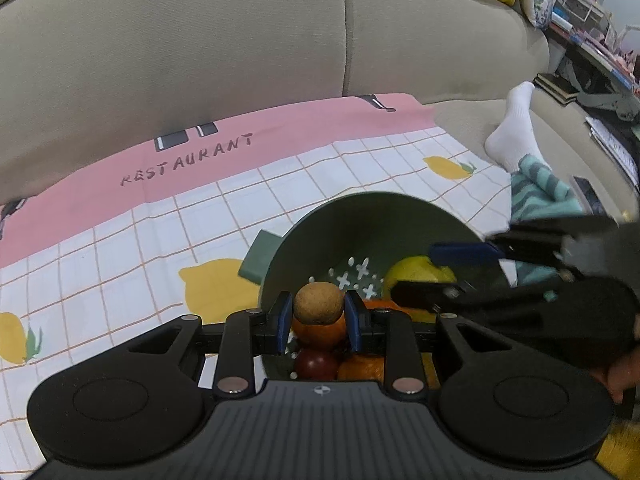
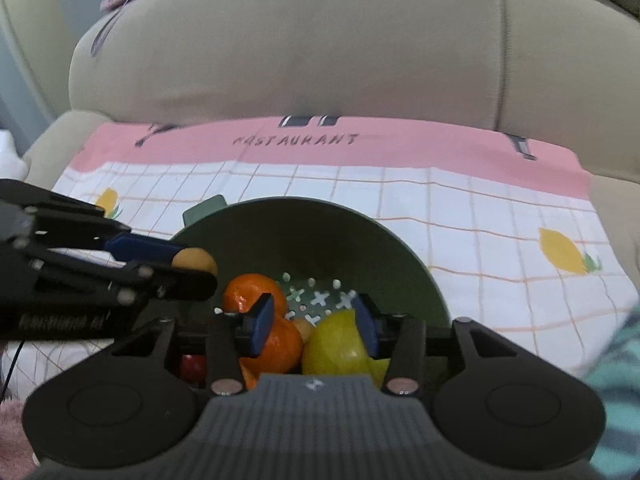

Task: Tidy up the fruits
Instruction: 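Lower the kiwis into the colander and open both grippers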

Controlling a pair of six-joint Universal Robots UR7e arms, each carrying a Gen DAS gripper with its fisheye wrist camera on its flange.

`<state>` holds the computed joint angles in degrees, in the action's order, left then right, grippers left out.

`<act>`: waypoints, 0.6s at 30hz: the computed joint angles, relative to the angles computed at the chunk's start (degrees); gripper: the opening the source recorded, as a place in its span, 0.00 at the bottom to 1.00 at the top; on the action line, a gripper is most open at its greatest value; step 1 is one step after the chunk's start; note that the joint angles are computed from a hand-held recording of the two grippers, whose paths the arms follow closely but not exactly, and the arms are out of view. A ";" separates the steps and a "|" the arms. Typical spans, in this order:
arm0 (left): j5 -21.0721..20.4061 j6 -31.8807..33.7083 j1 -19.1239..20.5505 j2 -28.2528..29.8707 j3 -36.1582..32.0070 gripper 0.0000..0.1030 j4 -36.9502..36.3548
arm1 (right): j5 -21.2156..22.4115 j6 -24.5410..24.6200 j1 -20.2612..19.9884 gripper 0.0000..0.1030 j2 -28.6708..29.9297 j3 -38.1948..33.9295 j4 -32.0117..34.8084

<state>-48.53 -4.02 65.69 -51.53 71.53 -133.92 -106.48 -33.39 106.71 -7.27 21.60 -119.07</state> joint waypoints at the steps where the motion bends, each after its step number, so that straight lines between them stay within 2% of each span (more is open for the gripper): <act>1: -0.34 -0.10 0.11 0.36 -0.53 0.30 0.14 | 0.07 0.20 -0.11 0.44 -1.94 3.94 -3.05; 4: -1.31 0.31 0.31 1.76 -2.50 0.30 0.89 | 0.35 1.64 -0.57 0.47 -6.65 13.51 -10.69; 7: -1.60 1.31 0.43 3.57 -4.94 0.30 2.23 | 0.46 3.07 -1.02 0.48 -8.72 18.33 -15.29; 18: -1.56 2.17 1.62 9.67 -14.04 0.30 10.80 | 1.81 4.20 -1.89 0.49 -8.42 19.21 -18.09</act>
<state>-50.09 -1.84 67.31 -41.86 57.49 -123.11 -104.67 -29.19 104.82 -15.69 40.81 -137.17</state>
